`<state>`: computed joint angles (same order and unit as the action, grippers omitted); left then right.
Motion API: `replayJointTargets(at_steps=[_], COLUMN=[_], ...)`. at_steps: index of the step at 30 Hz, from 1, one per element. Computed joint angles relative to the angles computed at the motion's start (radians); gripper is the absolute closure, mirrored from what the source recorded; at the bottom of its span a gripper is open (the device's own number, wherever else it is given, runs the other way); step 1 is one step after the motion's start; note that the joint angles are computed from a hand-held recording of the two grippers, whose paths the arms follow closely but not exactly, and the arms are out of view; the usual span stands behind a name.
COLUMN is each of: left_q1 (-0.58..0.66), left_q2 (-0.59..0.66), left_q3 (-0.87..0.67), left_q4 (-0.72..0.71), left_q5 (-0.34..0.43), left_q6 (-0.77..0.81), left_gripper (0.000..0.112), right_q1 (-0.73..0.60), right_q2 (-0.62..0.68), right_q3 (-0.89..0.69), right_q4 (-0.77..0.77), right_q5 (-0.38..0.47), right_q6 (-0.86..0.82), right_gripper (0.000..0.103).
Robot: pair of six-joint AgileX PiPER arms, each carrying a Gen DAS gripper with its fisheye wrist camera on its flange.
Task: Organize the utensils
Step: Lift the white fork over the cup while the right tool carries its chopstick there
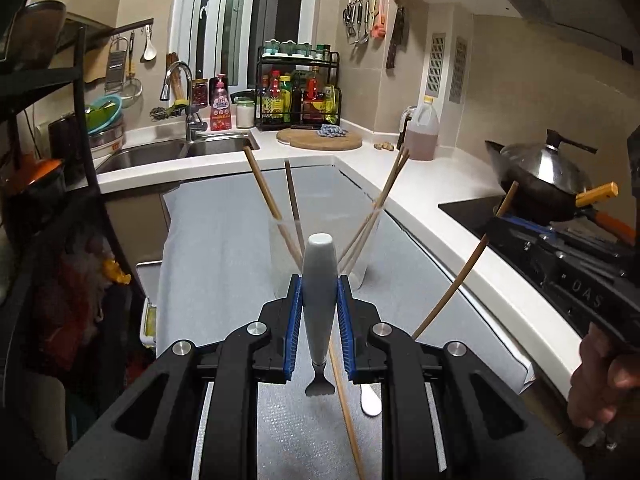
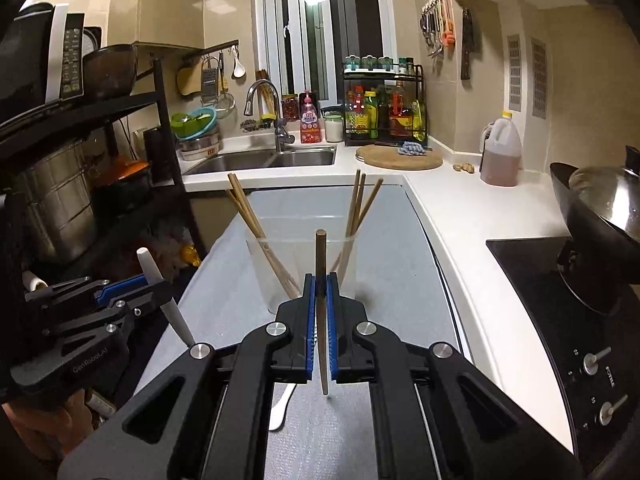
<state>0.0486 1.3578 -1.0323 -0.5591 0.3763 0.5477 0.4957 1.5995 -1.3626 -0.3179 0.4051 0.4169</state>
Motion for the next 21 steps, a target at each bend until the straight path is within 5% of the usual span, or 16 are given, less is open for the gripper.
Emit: replayJointTargets(at_steps=[13, 21], left_q1=[0.077, 0.040], left_q2=[0.181, 0.370], left_q3=[-0.512, -0.868], left_q4=[0.007, 0.089], left_q5=[0.371, 0.421], left_q6=[-0.112, -0.244], left_gripper=[0.095, 0.095], right_q1=[-0.089, -0.112], right_q2=[0.138, 0.357], right_q3=[-0.403, -0.892], right_q4=[0.384, 0.408], right_q5=[0.156, 0.322], right_q6=[-0.378, -0.393], right_gripper=[0.098, 0.098])
